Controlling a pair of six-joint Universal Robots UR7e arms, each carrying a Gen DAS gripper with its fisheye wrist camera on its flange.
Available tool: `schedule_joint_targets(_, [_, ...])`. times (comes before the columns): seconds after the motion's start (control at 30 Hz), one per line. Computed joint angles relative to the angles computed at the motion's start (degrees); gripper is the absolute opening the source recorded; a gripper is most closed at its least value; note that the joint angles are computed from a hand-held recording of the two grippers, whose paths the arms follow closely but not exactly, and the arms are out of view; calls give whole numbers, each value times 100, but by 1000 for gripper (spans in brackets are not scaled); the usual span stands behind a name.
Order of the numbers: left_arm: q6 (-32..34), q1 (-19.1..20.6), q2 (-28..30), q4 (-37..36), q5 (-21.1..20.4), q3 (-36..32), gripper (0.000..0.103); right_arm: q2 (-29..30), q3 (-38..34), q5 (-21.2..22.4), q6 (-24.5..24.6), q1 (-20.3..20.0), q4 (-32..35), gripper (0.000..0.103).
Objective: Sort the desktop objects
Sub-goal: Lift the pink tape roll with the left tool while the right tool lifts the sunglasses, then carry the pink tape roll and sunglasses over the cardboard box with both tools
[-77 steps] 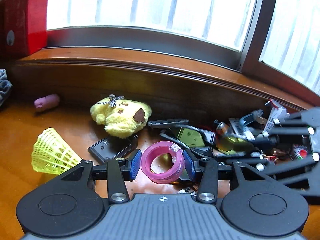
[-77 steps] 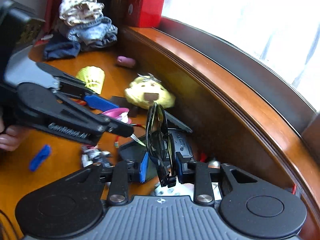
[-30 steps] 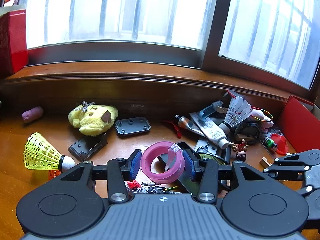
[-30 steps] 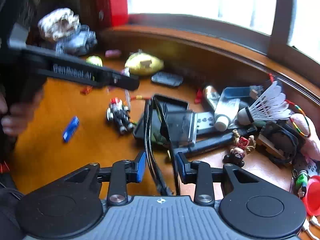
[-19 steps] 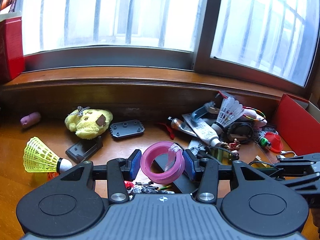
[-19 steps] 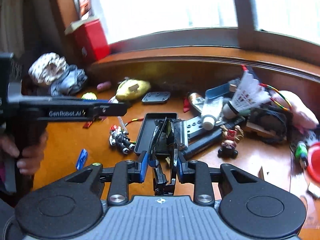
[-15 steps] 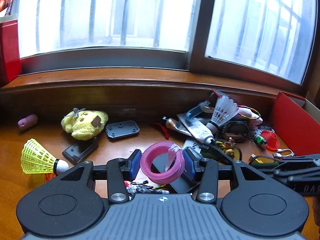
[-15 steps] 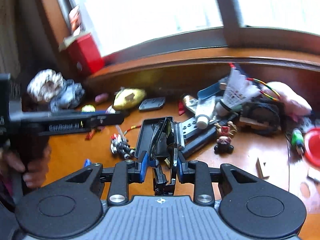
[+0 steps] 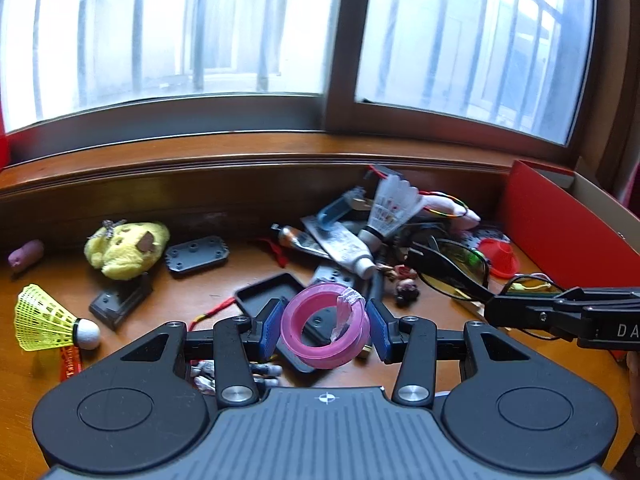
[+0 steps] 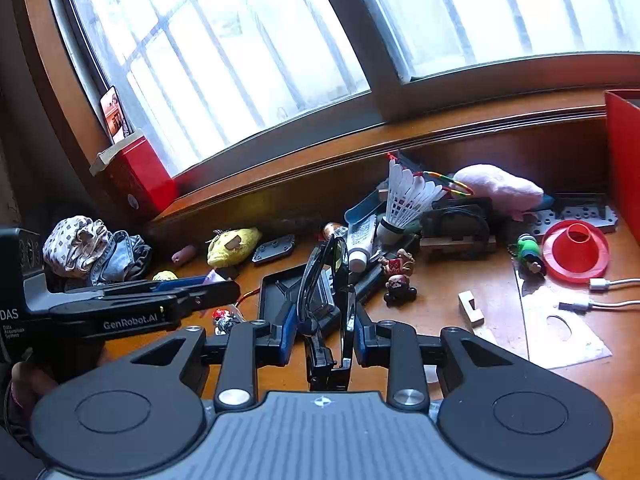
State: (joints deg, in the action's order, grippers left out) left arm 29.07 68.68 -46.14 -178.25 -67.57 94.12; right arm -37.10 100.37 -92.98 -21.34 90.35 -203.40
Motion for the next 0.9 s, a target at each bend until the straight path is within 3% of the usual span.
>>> schedule_joint_targets(0.27, [73, -171, -42, -155, -28, 250, 46, -207, 424, 18, 29, -18, -563, 31])
schedule_joint_targets(0.47, [-28, -356, -20, -287, 28, 426, 46, -467, 684, 136, 58, -146, -577, 31])
schedule_joint_targets(0.9, [-207, -714, 167, -411, 151, 542, 46, -1102, 1234, 418, -327, -229, -928, 31])
